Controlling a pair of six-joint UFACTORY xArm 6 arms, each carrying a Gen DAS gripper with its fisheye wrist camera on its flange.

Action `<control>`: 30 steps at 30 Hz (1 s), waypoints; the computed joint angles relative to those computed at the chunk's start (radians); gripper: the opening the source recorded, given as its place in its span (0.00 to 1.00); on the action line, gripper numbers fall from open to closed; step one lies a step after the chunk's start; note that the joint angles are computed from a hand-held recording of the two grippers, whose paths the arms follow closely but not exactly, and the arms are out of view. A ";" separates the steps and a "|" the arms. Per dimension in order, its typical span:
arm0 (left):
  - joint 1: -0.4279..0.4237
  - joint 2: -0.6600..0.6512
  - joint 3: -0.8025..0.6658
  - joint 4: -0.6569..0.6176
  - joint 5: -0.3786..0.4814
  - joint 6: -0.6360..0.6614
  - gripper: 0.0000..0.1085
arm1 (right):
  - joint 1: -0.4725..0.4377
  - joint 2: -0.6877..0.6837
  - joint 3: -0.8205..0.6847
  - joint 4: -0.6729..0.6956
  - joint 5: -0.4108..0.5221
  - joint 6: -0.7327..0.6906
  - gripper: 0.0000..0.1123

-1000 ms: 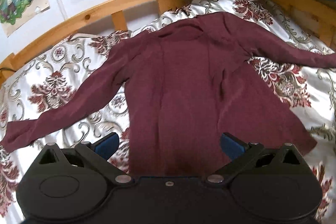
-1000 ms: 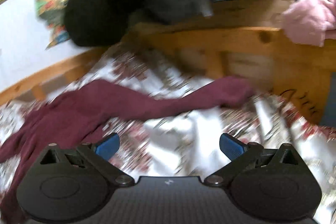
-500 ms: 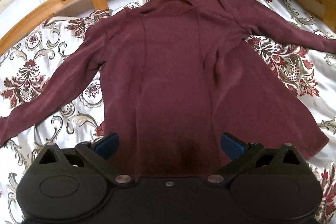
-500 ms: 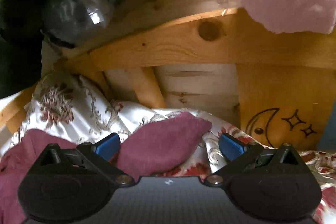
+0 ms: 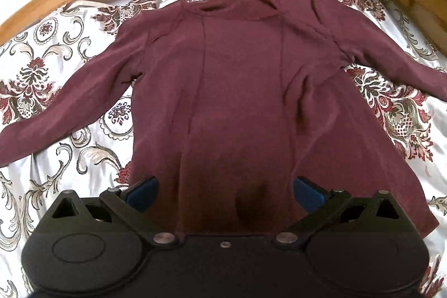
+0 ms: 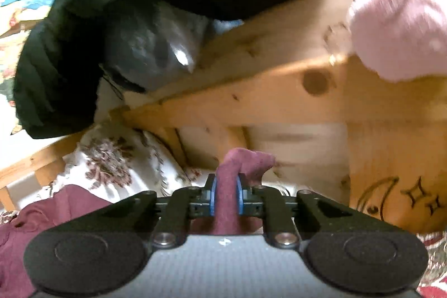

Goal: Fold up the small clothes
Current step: 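Grasp the sleeve cuff with the right gripper and lift it, then carry the sleeve across the shirt back with the right gripper and release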

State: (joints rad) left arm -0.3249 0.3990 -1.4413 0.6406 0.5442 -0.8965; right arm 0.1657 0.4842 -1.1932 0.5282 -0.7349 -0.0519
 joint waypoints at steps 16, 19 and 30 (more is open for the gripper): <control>0.079 -0.133 0.141 0.188 -0.092 -0.211 0.94 | 0.209 0.034 -0.130 -0.258 -0.096 -0.329 0.13; 0.105 -0.166 0.187 0.214 -0.104 -0.254 0.94 | 0.269 0.064 -0.166 -0.294 -0.054 -0.394 0.13; 0.201 -0.263 0.333 0.211 -0.128 -0.334 0.94 | 0.405 0.161 -0.251 -0.381 0.174 -0.464 0.13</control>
State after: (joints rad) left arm -0.1241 0.1362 -1.1082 0.8519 0.4160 -1.2308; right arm 0.5712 0.6456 -1.4438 0.1476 -0.5609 -0.5158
